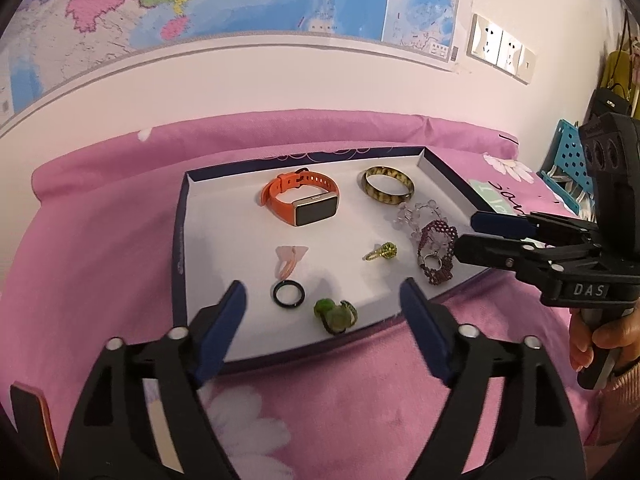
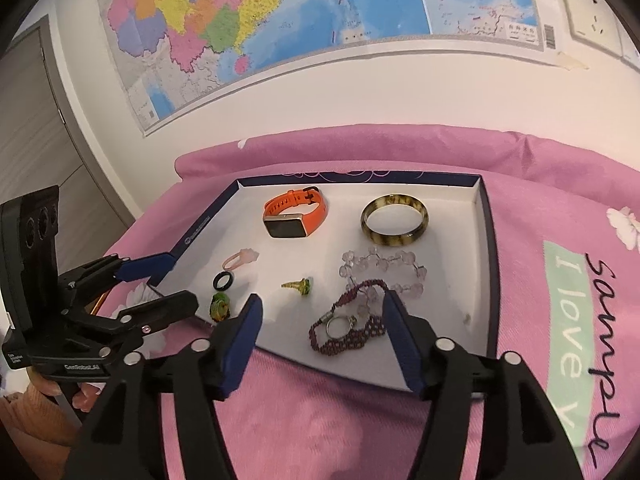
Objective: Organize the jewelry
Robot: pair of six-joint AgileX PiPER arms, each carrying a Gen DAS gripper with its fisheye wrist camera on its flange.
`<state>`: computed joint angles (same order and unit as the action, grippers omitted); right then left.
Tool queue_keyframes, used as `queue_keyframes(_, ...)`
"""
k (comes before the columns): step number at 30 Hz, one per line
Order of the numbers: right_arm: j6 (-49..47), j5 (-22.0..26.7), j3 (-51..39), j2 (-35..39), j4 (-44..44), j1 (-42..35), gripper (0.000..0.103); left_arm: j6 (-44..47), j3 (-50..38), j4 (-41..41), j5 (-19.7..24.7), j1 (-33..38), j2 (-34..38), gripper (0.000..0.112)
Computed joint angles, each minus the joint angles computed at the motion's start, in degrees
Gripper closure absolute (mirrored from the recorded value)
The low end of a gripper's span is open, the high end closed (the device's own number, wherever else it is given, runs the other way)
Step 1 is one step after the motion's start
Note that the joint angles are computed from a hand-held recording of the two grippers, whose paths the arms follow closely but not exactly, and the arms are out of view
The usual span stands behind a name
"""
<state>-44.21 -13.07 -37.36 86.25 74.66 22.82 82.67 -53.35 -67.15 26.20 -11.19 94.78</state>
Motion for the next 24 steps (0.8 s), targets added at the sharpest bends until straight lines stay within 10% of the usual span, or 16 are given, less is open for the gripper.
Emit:
queue_keyframes(7,-2.48,-5.1,2.87,-2.36,5.55,4.88,0.017,2.84,4.52,-3.14,-2.64,-0.3,-3.91,0.015)
queue_keyframes(24,-6.14,-14.89,4.88,-2.62,16.14,14.39,0.007,-3.45,9.19,-0.28,-4.76,0.84,-7.36,0.015)
